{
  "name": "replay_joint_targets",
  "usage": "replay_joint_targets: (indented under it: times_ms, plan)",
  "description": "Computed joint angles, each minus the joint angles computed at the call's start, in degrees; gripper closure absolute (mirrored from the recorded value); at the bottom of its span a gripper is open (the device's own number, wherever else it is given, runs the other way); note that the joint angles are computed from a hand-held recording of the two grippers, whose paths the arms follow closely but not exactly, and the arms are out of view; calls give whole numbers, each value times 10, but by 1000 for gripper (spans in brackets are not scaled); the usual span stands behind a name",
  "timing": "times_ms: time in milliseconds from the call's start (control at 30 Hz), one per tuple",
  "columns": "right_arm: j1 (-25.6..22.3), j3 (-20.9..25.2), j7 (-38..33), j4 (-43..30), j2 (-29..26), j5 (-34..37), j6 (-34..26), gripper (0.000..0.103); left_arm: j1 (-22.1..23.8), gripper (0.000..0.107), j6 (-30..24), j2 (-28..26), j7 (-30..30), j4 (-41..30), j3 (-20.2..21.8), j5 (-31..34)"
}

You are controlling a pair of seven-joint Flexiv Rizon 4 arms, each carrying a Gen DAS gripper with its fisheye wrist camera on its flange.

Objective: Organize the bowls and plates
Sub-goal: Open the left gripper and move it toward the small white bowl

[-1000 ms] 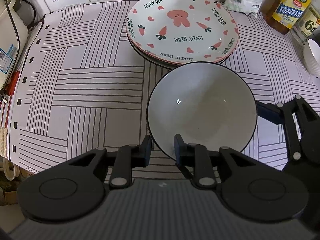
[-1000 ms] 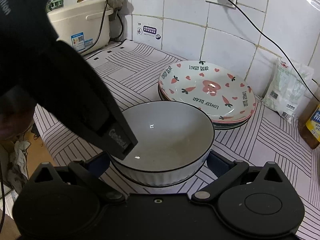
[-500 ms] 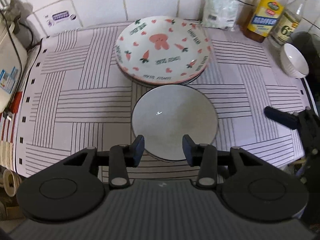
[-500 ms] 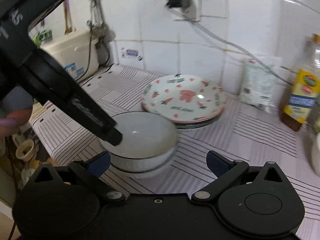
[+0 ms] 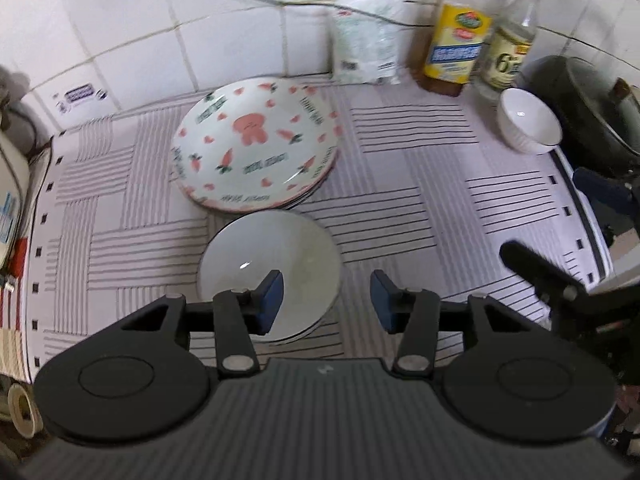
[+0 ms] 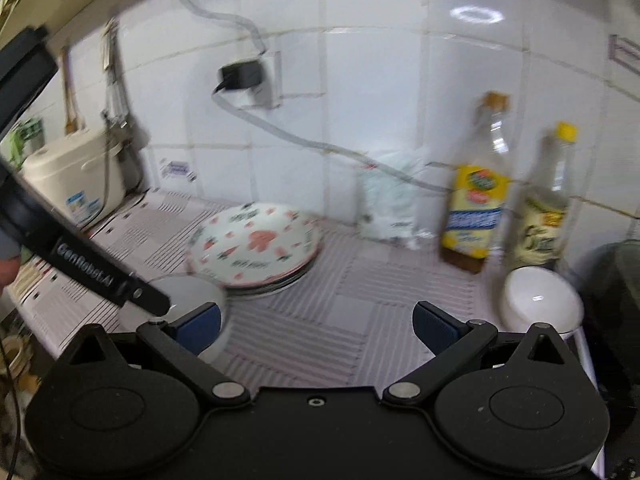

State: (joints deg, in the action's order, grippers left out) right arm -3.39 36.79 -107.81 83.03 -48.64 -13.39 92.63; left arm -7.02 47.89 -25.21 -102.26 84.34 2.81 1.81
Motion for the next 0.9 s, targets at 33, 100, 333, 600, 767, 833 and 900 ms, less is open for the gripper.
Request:
replay_joint_targets:
  times_ms: [33, 100, 333, 600, 767, 833, 900]
  plan:
    - [-1, -4, 2, 0, 1, 3, 9, 0, 0, 59, 0, -3, 2, -5, -2, 0]
    - [-1, -16, 14, 1, 5, 7, 30, 0, -3, 59, -2, -13, 6, -21, -6, -1]
    - [25, -97, 79, -1, 12, -4, 96, 0, -20, 56, -16, -54, 18, -89, -12, -1]
    - [39, -154, 169, -37, -16, -12, 127, 0, -42, 56, -53, -127, 31, -204, -11, 1]
    - [66, -209, 218, -76, -47, -15, 137, 2, -49, 56, -81, -191, 35, -302, -13, -10]
    - [84, -241, 234, -93, -60, -16, 136, 2, -52, 56, -95, -222, 34, -350, -13, -14]
    - [97, -266, 247, -110, -76, -23, 139, 2, -54, 56, -114, -262, 32, -413, -15, -20]
